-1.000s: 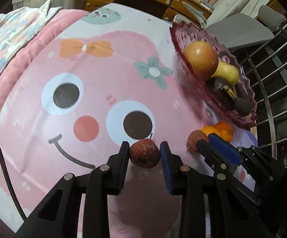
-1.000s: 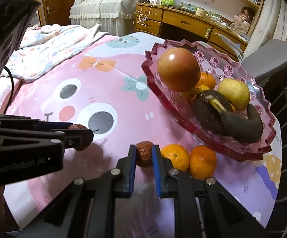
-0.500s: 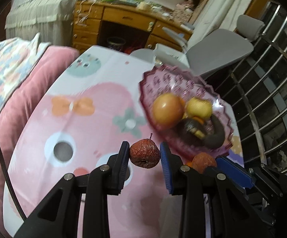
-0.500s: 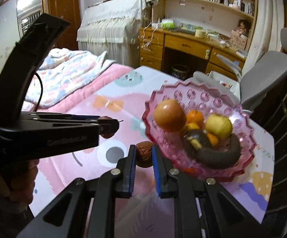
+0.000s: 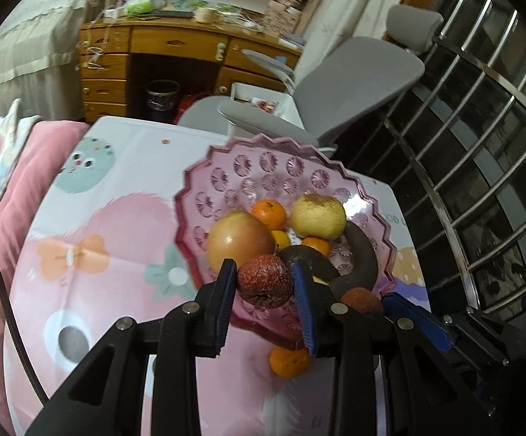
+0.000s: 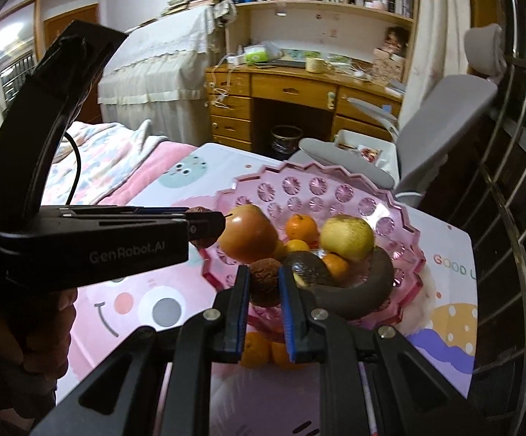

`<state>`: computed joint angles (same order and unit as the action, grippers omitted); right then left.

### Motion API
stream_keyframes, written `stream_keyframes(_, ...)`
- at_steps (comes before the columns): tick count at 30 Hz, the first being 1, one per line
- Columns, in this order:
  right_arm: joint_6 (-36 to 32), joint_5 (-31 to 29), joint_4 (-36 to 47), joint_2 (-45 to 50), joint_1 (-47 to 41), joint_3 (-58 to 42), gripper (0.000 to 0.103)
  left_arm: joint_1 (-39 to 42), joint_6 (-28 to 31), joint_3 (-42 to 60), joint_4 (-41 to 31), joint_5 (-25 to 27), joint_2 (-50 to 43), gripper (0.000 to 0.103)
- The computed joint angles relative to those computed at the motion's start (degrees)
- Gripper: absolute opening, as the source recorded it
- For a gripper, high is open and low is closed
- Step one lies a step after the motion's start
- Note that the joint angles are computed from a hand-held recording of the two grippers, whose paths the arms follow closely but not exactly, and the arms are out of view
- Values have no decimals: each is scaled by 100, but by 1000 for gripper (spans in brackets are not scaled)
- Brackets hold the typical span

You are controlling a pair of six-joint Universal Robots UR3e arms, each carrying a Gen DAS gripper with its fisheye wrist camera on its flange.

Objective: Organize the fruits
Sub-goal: 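Carry both lychees over the pink bowl and open both tools, then grasp an orange with the left tool while the right tool grasps another orange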

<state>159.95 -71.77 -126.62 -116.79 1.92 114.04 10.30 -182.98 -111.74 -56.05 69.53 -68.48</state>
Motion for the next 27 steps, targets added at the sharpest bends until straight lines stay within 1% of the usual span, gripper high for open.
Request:
stream_keyframes(1, 90, -46, -18, 59, 16, -17, 17, -60, 30, 70, -19, 29, -121, 31)
stream_keyframes(2, 180, -64, -55, 88, 12, -8, 17, -106, 56, 108, -15, 31, -210, 37)
stream_keyframes(3, 273, -78, -100, 103, 2, 14, 17, -111, 94, 132, -33, 11, -247, 47)
stream_keyframes(4, 338, -90, -131, 99, -14, 45, 17, -107, 153, 143, -48, -18, -269, 51)
stream_keyframes(5, 395, -142, -179, 114, 3, 66, 17, -110, 179, 149, -44, -22, -278, 54)
stream_keyframes(7, 458, -255, -211, 144, 52, 73, 17, -75, 296, 123, -95, -57, -228, 58)
stream_keyframes(8, 478, -291, -209, 145, 54, 77, 18, -62, 340, 103, -120, -58, -200, 64)
stream_keyframes(9, 507, -304, -196, 140, 39, 84, 18, -50, 364, 89, -137, -36, -172, 68)
stream_keyframes(12, 586, -283, -116, 98, -47, 113, 22, 82, 485, -1, -335, -77, -2, 69)
stream_keyframes(14, 617, -294, -51, 29, -97, 159, 30, 152, 532, -64, -443, -88, 99, 71)
stream_keyframes(18, 616, -285, 205, -236, -304, 332, 39, 348, 715, -269, -777, -176, 365, 73)
stream_keyframes(20, 610, -294, 374, -414, -427, 423, 48, 390, 784, -359, -960, -166, 470, 73)
stream_keyframes(22, 531, -199, 602, -671, -652, 560, 52, 447, 868, -454, -1240, -168, 618, 77)
stream_keyframes(24, 439, -135, 837, -819, -819, 612, 53, 507, 953, -537, -1453, -203, 718, 78)
stream_keyframes(25, 316, -50, 1036, -962, -989, 676, 54, 538, 1018, -574, -1542, -231, 743, 78)
stream_keyframes(27, 90, 168, 1395, -1223, -1319, 799, 58, 526, 1102, -647, -1641, -249, 758, 82)
